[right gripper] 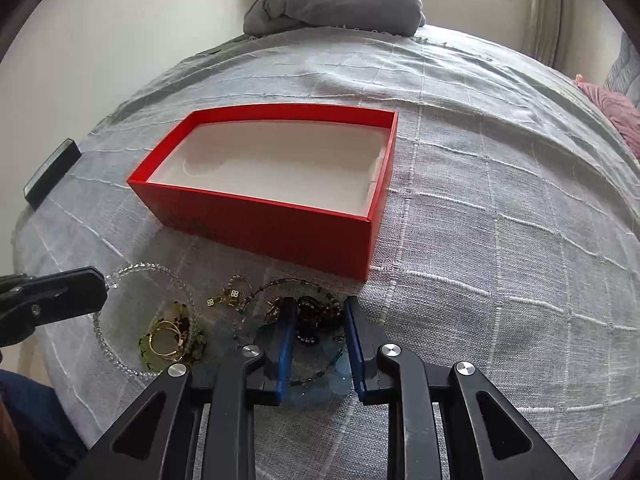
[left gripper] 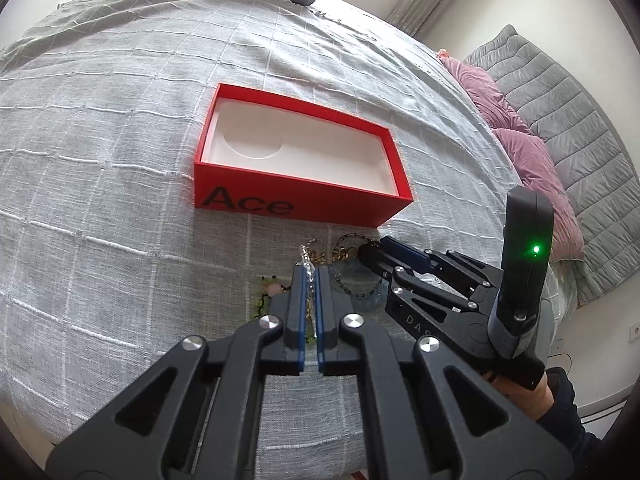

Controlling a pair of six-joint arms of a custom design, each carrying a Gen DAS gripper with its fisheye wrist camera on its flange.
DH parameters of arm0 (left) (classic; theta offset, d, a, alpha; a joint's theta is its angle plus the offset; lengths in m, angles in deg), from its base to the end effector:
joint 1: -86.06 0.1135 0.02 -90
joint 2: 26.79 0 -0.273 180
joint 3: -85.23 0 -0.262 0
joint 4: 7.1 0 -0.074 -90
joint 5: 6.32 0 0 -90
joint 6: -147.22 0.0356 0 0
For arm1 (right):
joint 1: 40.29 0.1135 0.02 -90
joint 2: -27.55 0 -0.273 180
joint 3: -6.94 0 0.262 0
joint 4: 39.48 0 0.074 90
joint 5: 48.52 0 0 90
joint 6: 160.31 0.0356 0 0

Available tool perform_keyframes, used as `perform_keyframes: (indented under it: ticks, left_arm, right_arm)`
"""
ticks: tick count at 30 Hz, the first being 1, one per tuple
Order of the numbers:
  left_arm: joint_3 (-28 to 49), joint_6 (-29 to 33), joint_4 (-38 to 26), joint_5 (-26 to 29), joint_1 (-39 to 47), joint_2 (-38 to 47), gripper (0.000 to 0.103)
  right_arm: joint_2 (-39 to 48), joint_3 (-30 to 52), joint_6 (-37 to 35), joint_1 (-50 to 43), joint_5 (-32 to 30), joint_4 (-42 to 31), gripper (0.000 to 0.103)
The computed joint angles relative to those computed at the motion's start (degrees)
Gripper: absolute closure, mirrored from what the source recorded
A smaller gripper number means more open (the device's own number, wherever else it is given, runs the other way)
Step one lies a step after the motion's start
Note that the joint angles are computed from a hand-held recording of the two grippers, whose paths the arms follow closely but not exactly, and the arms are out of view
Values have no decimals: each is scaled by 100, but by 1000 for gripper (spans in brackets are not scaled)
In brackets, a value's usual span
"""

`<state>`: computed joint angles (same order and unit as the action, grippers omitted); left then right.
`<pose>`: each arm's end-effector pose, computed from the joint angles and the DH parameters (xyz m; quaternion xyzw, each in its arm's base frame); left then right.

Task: Organize jewelry
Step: 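Close left gripper on clear crystal bracelet while right gripper closes on black claw clip, then carry bracelet with left gripper into red box while right gripper drops clip there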

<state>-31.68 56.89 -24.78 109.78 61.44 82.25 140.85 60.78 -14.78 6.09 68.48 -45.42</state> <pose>0.3010 -0.1552 0.0883 0.2499 0.9164 -0.2627 0.1695 0.2222 0.2097 0.0425 0.1254 0.9431 0.0172 0.3076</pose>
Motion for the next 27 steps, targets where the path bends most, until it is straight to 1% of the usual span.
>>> perform_keyframes:
  ticks: [3,6,10,15,21,24,27]
  left_arm:
    - [-65,31,65,128,67,-85,98]
    - [-158,33,164,278,161,-248,98]
    - [-121,-14,211,320,227,-351,98]
    - [37,-155,256,390,291,-407,98]
    - [440,-407,318,367,255,-240,98]
    - [666,-528,409,273,190,-82,98]
    - [940,-643,449,205,101,144,98]
  right_arm:
    - [-242,-228,58,52,-64,119,79]
    - [-694,-729,144,-55,-322,651,79]
    - [-1218,-1360,230,-293,-630,1418,79]
    - [-1428,-1675,295,-489,-873,1942,79]
    - [-1751,-1741,63,-706,-926,2065,79]
    - [-1906,-1683,-3,-801,-853,1915,79]
    - [-1833,-1511,-148,-1042,-942,1789,79]
